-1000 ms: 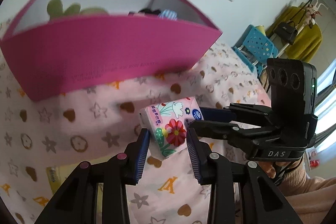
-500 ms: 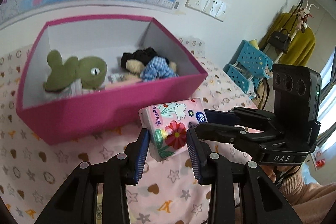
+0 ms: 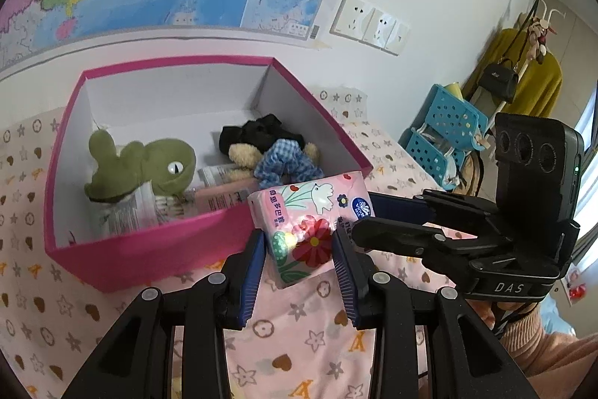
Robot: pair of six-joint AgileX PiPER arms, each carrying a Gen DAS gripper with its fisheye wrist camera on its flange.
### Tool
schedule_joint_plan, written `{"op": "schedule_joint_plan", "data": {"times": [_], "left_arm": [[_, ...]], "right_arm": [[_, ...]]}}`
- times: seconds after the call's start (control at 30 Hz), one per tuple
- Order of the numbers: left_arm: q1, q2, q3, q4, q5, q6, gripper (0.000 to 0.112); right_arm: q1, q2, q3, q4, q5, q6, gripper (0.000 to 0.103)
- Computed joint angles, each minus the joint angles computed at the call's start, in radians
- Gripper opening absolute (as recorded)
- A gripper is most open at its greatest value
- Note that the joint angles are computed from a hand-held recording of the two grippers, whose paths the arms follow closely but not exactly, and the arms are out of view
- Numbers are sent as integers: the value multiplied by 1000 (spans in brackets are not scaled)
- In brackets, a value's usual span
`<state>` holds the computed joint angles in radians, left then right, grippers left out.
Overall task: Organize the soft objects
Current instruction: 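Lift the floral tissue pack with the right gripper and carry it over the pink box, then lower the floral tissue pack into the box and open the right gripper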
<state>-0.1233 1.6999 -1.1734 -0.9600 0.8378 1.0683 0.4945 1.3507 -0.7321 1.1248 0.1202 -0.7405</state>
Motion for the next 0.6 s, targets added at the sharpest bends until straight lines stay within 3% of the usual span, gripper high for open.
{"op": "schedule_joint_plan", "data": {"times": [0.13, 0.23, 0.53, 0.6], "left_arm": [[1, 6, -31, 7, -3, -16, 36], [-1, 18, -62, 18, -9, -32, 36], [-9, 95, -223, 64, 31, -116, 36], [-15, 119, -264, 80, 32, -140, 36]], "right_arm": [[-10, 14, -34, -40, 4, 19, 35], [-33, 27, -54, 36, 26, -69, 35], [-85, 87, -153, -81, 49, 14, 35], [-109, 107, -177, -39, 69, -30, 35]]}}
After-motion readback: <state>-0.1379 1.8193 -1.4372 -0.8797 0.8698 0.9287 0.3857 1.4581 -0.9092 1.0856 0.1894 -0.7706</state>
